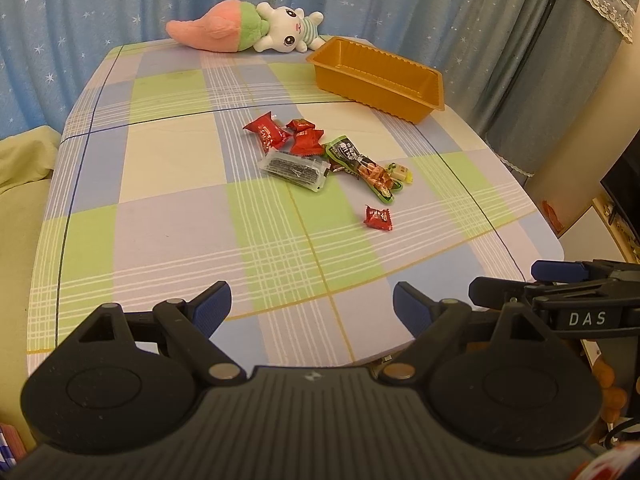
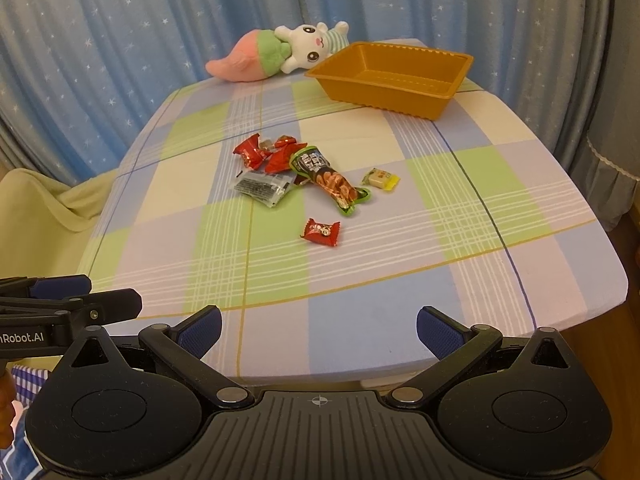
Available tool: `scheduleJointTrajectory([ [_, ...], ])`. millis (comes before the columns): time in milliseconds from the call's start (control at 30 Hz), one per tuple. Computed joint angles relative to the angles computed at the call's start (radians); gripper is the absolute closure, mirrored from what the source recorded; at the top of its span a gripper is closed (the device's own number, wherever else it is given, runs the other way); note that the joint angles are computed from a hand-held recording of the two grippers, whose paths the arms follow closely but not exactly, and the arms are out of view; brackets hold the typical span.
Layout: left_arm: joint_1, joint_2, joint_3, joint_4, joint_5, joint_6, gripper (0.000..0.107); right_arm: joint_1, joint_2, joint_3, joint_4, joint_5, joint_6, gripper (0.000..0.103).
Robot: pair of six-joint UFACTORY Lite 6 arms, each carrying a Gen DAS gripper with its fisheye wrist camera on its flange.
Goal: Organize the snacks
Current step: 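Move both tools toward the pile of snacks on the table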
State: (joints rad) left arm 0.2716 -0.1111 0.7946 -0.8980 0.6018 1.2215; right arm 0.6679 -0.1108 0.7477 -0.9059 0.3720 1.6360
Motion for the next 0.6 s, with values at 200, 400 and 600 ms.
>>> scheduleJointTrajectory([
  [200, 0.014, 0.011, 0.012, 0.001, 0.009, 0.006, 0.020, -0.011, 0.022, 0.015, -0.008, -0.011, 0.001, 0.000],
  [400, 0.023, 0.024, 0.022, -0.001, 0.012, 0.011, 0.020, -0.002, 0.041, 0.027, -0.026, -0.010, 0.024, 0.000],
  [600, 0.019, 0.041, 0.035, -0.002, 0.003, 0.003, 0.020, 0.008, 0.056, 0.045, -0.023, -0.004, 0.028, 0.000],
])
